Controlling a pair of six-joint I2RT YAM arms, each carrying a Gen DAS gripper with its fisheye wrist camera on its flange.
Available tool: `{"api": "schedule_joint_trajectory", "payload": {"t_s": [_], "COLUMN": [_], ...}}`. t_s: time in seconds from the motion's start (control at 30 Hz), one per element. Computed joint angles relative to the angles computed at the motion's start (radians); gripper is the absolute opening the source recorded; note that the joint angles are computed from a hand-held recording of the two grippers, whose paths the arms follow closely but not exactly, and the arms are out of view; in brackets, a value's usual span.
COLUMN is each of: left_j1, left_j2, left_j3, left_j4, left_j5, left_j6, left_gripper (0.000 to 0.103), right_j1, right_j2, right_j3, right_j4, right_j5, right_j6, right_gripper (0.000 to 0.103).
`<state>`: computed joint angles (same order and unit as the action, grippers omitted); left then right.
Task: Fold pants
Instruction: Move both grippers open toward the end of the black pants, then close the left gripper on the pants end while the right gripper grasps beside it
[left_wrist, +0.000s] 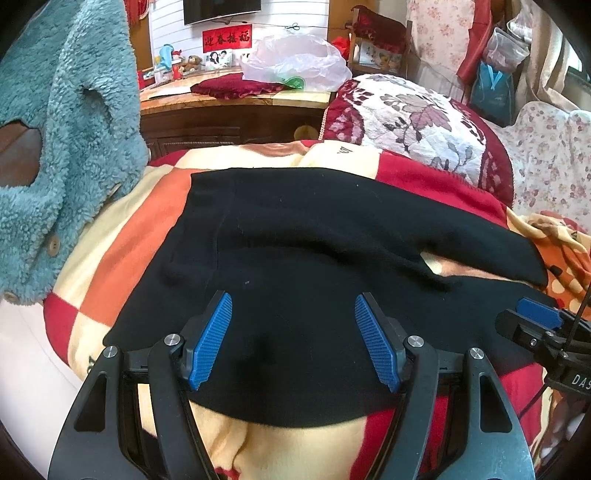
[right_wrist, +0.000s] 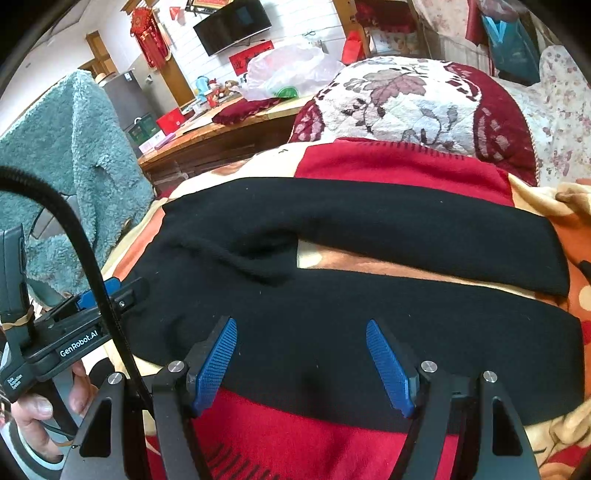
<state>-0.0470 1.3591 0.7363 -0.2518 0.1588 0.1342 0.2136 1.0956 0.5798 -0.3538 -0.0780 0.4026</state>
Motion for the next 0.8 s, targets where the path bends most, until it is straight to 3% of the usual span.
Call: {"api": "schedule_joint_trajectory", "payload": {"t_s": [0.8], "left_j1": [0.028], "left_j2": [0.239], "left_j3": [0.214], "left_j4": [-0.022], "left_j5": [0.021], "left_j6": [0.034], "left_gripper": [0.07], "right_j1": [-0.121], "right_j2": [0.269], "right_j3": [0.143], "right_j4": [0.114], "right_j5": [-0.123], "right_j6": [-0.147], "right_gripper": [0.072]}}
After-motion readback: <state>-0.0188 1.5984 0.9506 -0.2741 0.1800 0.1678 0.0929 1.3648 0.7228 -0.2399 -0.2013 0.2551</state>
